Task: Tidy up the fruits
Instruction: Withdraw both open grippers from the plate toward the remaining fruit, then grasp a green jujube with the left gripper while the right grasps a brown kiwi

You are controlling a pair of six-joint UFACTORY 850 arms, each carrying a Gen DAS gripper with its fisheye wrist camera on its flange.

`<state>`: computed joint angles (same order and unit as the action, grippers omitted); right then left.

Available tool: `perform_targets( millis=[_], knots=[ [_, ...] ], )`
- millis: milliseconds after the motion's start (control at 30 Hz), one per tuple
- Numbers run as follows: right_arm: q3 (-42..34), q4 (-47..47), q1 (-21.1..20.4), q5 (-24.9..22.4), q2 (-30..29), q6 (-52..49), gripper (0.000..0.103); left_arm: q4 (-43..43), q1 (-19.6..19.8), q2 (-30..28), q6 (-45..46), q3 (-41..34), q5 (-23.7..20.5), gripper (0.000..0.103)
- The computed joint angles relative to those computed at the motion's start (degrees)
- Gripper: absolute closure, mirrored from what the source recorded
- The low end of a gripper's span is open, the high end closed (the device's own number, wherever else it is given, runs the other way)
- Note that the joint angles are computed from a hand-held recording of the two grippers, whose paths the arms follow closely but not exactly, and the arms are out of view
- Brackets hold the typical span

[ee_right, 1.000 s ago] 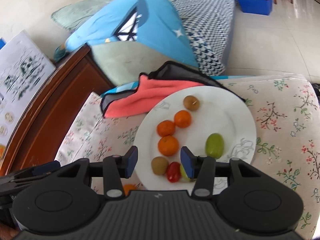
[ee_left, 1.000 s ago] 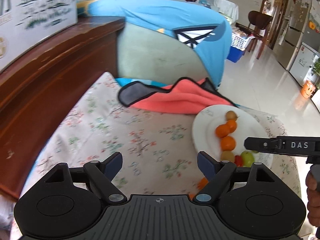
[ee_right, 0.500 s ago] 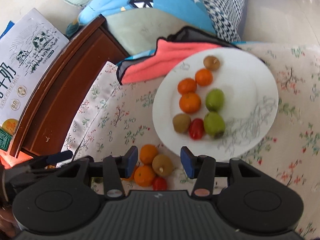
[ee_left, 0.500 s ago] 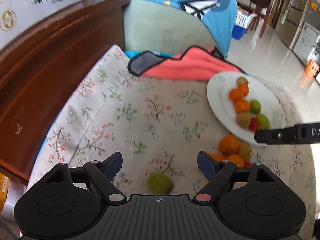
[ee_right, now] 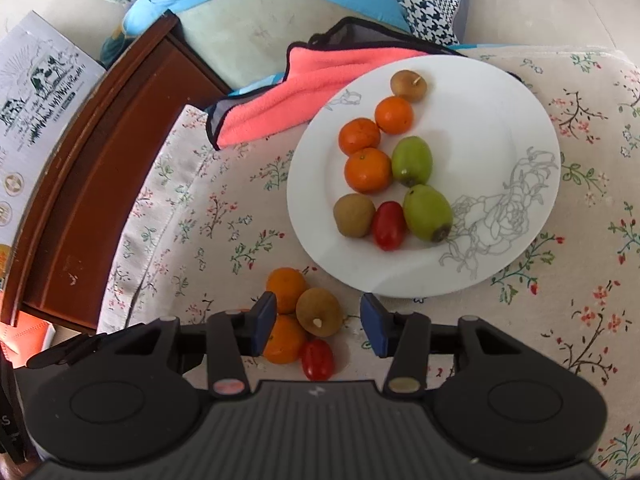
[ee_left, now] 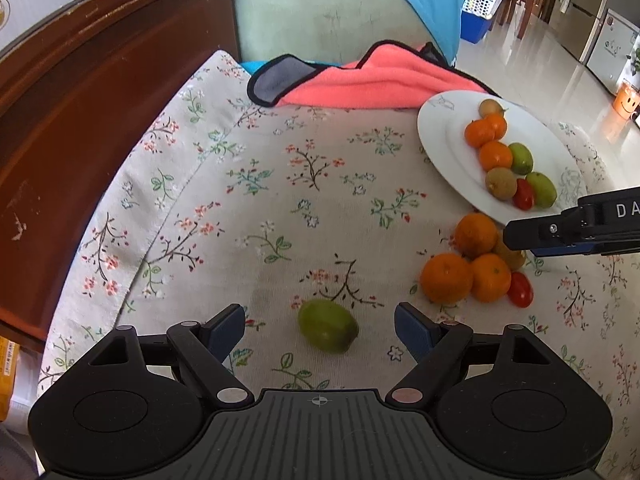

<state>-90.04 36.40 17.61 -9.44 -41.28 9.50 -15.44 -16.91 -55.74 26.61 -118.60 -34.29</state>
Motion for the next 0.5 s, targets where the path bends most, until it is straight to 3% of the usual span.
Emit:
perform_targets(
  millis=[300,500],
  knots=[
    [-2.3,-20.5,1.0,-1.5,-1.6,18.9,0.062,-1.4,0.3,-0.4,1.1,0.3,0.5,0.023],
    [-1.8,-17.4,1.0,-0.3,-1.4,15.5,0.073,-2.6,0.1,0.0,3.3,1.5,1.6,0.035]
  ],
)
